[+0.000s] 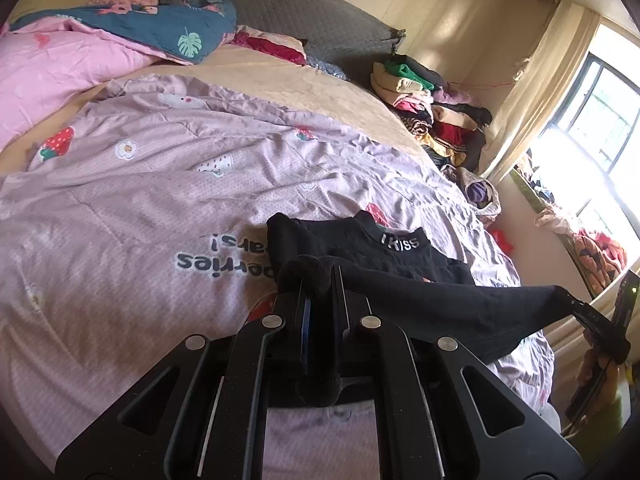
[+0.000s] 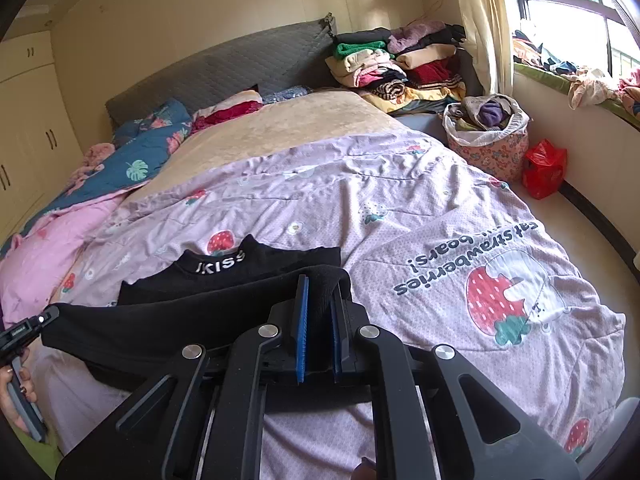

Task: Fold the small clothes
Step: 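Lift the hem with both grippers and fold it toward the collar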

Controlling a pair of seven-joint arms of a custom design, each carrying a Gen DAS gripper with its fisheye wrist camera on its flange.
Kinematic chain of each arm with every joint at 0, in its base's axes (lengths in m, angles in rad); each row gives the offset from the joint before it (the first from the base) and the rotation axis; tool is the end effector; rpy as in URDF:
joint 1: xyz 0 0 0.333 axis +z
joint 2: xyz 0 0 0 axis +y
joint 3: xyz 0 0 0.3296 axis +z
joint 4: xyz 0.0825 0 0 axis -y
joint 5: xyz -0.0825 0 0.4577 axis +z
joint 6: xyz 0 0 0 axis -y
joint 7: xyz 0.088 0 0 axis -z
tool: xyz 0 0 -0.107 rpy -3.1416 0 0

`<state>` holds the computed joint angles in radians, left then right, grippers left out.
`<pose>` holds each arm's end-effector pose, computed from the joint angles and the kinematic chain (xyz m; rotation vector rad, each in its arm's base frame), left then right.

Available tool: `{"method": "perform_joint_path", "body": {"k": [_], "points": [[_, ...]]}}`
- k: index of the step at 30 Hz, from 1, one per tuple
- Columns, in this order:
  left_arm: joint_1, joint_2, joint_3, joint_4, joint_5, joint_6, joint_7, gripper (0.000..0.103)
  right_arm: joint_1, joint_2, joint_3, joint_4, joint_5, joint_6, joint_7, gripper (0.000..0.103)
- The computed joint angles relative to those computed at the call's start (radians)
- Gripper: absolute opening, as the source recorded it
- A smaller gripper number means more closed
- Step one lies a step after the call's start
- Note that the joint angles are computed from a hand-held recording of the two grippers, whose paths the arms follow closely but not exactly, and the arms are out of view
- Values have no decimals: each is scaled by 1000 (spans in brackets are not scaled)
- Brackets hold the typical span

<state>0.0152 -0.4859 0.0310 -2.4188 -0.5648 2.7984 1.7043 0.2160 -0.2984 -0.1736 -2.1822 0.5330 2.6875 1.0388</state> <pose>0.5106 0.0503 0.5683 -2.0817 1.4334 -1.1656 0.5814 -0.0005 0.5911 -1.7633 1.4798 -0.5177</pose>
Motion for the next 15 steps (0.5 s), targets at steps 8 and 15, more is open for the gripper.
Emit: {"method": "perform_joint_path", "body": {"k": [8, 15], "points": [[17, 86, -18, 58, 19, 9, -38, 2, -33, 78, 35, 46, -72, -3, 66, 8], [37, 121, -39, 73, 58, 10, -80, 4, -56, 117, 65, 57, -118, 4, 92, 16]]}}
